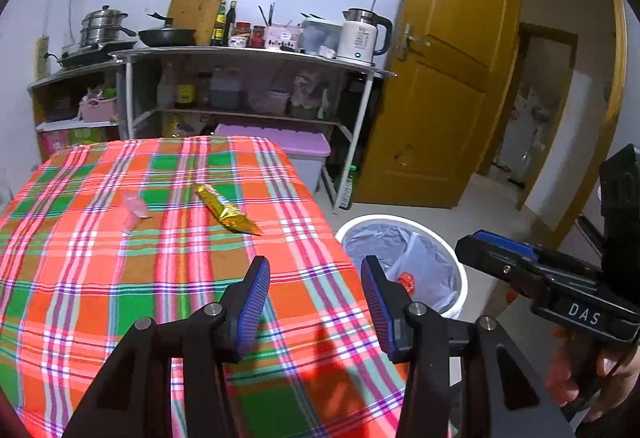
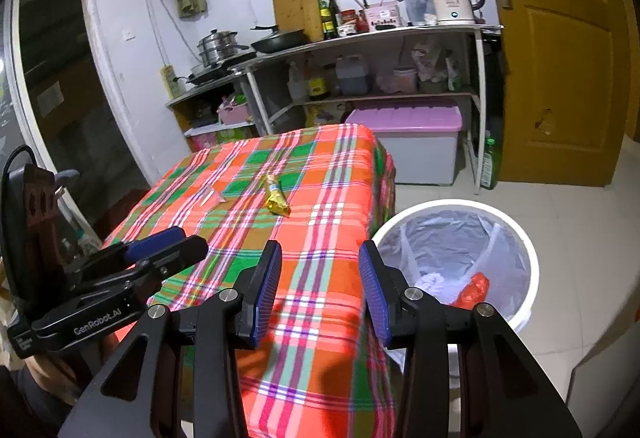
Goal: Collect trash
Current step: 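Move both tools back from the bin to the table, then grasp the yellow candy bar with the right gripper while the left gripper grasps the clear plastic cup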
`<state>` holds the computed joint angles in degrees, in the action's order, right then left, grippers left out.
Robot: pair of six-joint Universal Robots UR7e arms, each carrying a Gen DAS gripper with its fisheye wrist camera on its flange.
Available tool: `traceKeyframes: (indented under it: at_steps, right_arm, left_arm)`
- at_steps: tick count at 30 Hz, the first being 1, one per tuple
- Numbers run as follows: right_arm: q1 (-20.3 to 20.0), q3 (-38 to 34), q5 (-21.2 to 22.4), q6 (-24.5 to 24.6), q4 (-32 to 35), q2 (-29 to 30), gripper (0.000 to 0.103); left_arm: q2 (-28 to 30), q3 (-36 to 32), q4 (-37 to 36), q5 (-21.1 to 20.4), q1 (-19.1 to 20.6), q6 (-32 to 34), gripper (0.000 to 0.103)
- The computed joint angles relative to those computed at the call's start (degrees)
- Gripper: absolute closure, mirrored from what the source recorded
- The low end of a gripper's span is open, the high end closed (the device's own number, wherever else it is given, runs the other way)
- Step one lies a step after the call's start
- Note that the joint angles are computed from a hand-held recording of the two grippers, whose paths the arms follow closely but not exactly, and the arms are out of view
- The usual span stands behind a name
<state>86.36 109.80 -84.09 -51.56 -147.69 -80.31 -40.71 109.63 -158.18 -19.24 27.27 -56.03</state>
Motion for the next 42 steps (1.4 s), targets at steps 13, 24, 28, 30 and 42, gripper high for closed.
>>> traceKeyframes:
  at_steps: [13,24,28,30,42]
  right_arm:
    - [2.5,1.3,-2.0,-0.8,-0.4,1.7,0.062]
    - [4.3,0.7,-4.3,-1.0,-1.0,5.0,0.062]
    - [5.0,0.1,-5.0,-0.8,-1.3,6.8,0.062]
    - [5.4,-0.4,-5.2,-0.8,-1.3,7.8,0.062]
    - [7.2,-3.8,-7.1,-0.8,-1.8,14.2,0.062]
  left_arm:
    - [-4.4,4.3,9.3,1.3,-0.4,-10.9,0.056]
    - [-6.5,7.0,9.1,1.5,1.0,-13.1,0.056]
    - [-8.0,8.2,10.7,1.7,1.6,-15.2,0.056]
    - [-8.7,8.6,11.7,1.9,1.9,-16.3,0.056]
    - [-12.2,10.4,12.9,3.1,4.6,-17.6,0.056]
